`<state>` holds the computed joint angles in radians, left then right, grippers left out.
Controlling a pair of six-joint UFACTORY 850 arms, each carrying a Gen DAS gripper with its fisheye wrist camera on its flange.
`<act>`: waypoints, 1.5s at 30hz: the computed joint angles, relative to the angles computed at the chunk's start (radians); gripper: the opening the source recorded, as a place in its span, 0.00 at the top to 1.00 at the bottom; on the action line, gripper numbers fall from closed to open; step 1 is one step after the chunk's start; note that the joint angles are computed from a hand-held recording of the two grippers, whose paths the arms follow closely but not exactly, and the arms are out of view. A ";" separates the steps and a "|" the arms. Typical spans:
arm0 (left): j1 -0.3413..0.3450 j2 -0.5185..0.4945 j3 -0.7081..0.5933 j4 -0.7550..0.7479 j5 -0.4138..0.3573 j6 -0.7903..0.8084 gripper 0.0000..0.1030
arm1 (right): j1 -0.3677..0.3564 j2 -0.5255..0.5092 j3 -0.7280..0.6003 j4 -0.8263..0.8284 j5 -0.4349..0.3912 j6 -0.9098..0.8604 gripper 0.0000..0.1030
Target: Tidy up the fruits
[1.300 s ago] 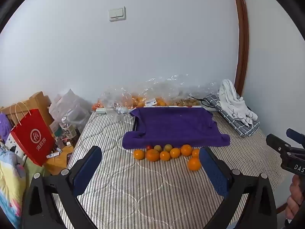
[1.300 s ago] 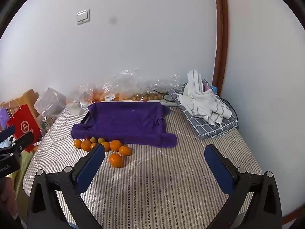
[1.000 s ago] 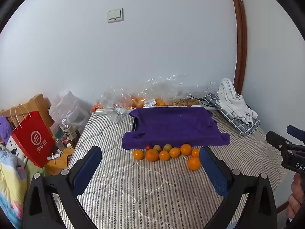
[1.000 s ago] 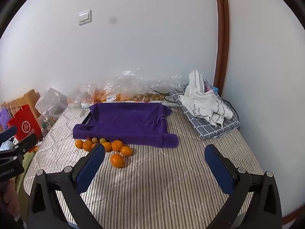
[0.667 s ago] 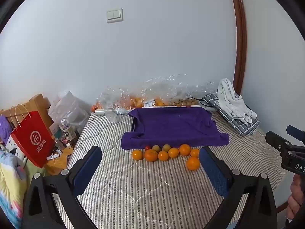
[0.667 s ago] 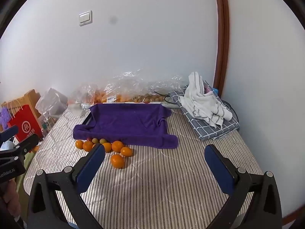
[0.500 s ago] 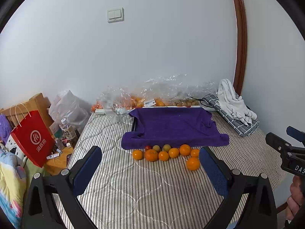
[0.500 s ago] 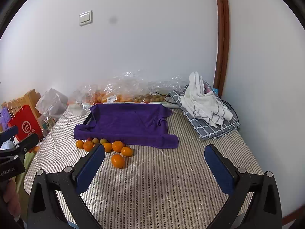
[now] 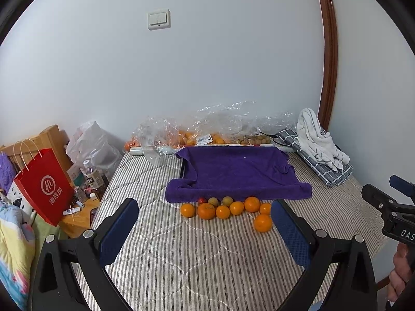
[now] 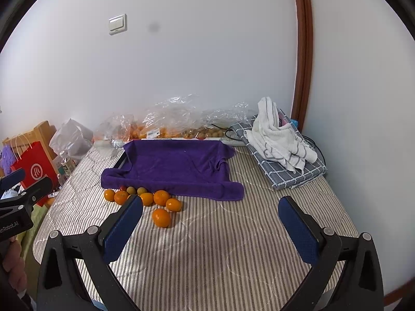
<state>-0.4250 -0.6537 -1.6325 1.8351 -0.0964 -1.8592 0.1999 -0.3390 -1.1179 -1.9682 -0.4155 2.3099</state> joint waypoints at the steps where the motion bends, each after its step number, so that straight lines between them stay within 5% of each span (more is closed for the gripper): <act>1: 0.001 0.000 -0.001 -0.019 0.003 0.017 0.00 | 0.000 -0.001 -0.001 0.002 -0.002 -0.001 0.00; 10: 0.000 -0.002 -0.009 -0.151 0.008 0.145 0.00 | -0.008 0.000 -0.002 -0.002 0.007 0.002 0.00; 35: -0.001 0.002 0.001 -0.030 0.004 0.029 0.00 | -0.009 0.005 0.003 -0.002 0.004 0.002 0.00; 45: 0.000 -0.002 -0.006 -0.109 0.010 0.094 0.00 | -0.009 0.005 0.004 -0.002 -0.001 0.003 0.00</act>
